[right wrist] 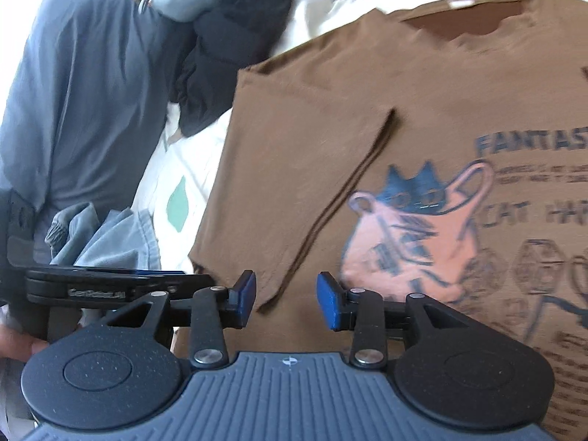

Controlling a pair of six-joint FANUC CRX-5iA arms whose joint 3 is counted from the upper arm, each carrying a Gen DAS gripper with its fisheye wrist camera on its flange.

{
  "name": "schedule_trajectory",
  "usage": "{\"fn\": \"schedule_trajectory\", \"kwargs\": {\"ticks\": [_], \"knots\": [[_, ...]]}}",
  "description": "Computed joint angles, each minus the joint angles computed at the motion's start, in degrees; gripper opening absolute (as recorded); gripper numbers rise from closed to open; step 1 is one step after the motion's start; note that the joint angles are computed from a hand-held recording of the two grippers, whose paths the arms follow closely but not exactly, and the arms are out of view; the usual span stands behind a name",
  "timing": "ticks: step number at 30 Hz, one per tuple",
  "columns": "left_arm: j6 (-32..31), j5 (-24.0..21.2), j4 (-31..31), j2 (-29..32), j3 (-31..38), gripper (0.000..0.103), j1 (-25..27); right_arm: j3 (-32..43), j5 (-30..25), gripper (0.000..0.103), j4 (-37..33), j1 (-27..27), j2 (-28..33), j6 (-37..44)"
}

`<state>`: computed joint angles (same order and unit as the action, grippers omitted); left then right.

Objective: Fold clothes

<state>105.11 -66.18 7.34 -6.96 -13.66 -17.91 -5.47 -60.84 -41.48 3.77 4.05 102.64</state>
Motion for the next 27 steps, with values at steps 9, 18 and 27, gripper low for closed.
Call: {"fn": "schedule_trajectory", "kwargs": {"ticks": [9, 18, 27], "knots": [[4.4, -4.0, -0.9, -1.8, 3.3, 0.069, -1.5, 0.3, -2.1, 0.049, 5.0, -3.0, -4.4, -2.5], [8.2, -11.0, -2.7, -4.9, 9.3, 0.071, -2.5, 4.8, -8.9, 0.052, 10.4, -5.9, -8.8, -4.6], [7.1, -17.7, -4.2, -6.8, 19.4, 0.076, -4.1, 14.1, -15.6, 0.059, 13.7, -9.7, -12.3, -4.7]]}}
